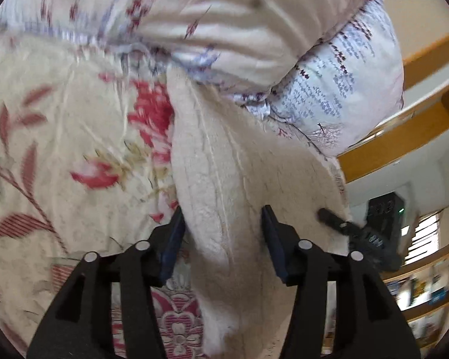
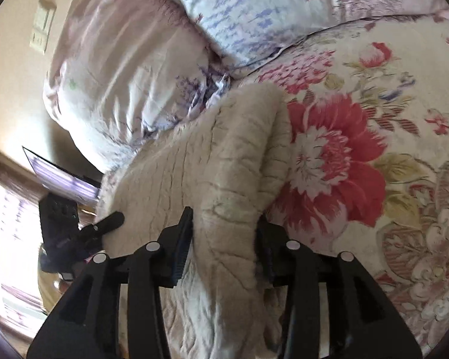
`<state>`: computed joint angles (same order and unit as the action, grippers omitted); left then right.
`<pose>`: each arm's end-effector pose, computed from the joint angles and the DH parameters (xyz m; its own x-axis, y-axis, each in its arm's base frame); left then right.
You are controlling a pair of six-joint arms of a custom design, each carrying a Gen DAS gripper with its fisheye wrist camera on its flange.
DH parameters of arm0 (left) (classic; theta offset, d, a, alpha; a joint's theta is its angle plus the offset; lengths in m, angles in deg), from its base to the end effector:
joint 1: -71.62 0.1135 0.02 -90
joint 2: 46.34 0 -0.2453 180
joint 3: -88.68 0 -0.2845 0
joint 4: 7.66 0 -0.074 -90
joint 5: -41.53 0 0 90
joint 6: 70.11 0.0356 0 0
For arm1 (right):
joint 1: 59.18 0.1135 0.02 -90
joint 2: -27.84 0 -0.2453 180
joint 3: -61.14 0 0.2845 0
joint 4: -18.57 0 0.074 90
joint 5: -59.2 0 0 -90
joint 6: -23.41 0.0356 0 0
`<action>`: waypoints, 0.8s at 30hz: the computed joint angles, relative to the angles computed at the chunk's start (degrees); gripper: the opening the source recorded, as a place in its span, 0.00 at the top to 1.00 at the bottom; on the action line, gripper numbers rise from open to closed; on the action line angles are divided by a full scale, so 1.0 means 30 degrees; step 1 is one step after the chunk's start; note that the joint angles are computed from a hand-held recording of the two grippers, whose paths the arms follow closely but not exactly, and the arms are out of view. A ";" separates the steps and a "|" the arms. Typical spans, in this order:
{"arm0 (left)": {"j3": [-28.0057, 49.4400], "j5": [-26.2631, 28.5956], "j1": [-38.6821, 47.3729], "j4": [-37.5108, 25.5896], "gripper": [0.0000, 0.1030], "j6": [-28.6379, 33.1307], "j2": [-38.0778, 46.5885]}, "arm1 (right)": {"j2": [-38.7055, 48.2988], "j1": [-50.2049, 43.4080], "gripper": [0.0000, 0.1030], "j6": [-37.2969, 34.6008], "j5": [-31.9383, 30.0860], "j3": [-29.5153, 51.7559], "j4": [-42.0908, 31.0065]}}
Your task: Fold small clothes
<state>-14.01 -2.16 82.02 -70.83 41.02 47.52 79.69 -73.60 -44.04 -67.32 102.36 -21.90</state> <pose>0.3261 0.0337 0.1802 -0.9019 0.0876 -0.4229 0.3509 0.7195 -0.5993 0.2111 -0.0324 0.1741 -0.7581 0.5132 -0.4023 0.1396 0.7304 0.6685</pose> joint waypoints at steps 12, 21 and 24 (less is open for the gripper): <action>-0.1162 -0.2087 -0.0796 0.2137 0.26 -0.1222 -0.0926 | 0.2164 0.0371 0.83 0.1088 0.3990 0.1011 0.1243; -0.5756 -0.3065 -0.0057 0.4753 0.28 0.0442 -0.8082 | -0.7296 0.1734 0.55 -0.1185 0.5665 -0.0899 -0.3033; -0.7488 -0.3421 -0.0310 0.5103 0.27 0.1531 -1.1006 | -0.8969 0.3339 0.55 -0.1841 0.5642 -0.1083 -0.4433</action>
